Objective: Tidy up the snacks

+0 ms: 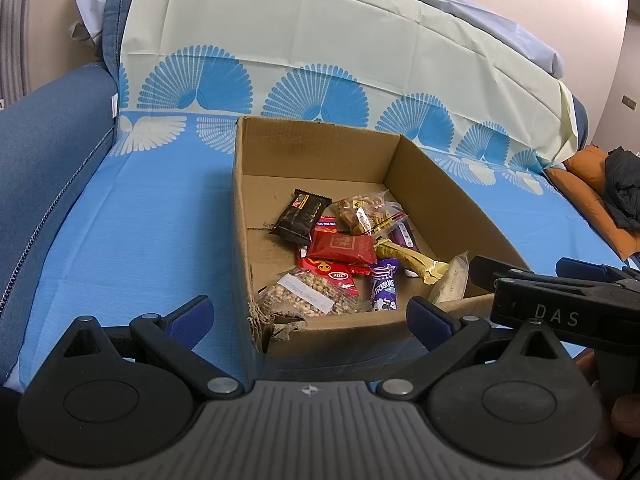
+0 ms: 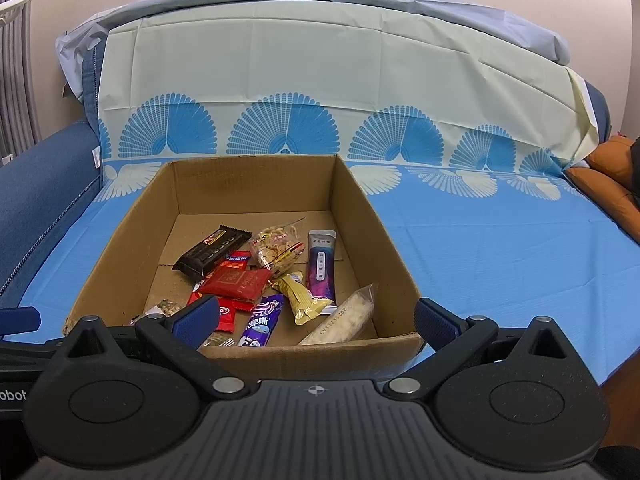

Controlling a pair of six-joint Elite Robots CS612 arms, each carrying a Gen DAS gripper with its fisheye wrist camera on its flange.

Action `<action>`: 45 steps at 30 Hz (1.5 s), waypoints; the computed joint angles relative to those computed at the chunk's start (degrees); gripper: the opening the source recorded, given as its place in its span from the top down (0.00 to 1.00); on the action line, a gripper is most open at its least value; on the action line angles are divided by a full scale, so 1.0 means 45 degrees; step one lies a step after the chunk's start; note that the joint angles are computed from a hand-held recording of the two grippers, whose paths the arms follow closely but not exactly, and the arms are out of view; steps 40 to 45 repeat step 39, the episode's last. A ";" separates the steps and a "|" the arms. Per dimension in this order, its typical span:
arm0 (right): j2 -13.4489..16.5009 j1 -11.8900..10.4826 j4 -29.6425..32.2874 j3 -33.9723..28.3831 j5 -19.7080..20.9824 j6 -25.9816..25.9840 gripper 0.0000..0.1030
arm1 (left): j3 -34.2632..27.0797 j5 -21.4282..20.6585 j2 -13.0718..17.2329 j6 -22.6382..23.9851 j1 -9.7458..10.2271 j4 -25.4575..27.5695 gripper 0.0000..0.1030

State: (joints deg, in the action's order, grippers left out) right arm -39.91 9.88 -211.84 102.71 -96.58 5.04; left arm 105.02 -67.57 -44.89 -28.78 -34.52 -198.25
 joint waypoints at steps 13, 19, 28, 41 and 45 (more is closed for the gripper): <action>0.0004 -0.0019 0.0069 -0.0010 -0.0005 -0.0068 0.01 | -0.0022 -0.0038 0.0013 -0.0103 -0.0007 0.0103 0.00; 0.0004 -0.0021 0.0122 -0.0025 -0.0006 -0.0081 0.01 | -0.0028 -0.0083 0.0017 -0.0164 0.0001 0.0147 0.00; 0.0004 -0.0020 0.0147 -0.0026 -0.0014 -0.0092 0.01 | -0.0056 -0.0105 0.0015 -0.0221 0.0007 0.0224 0.00; 0.0001 -0.0060 0.0066 -0.0016 0.0086 0.0038 0.01 | -0.0063 0.0047 0.0181 -0.0038 -0.0055 -0.0422 0.00; 0.0001 -0.0060 0.0066 -0.0016 0.0086 0.0038 0.01 | -0.0063 0.0047 0.0181 -0.0038 -0.0055 -0.0422 0.00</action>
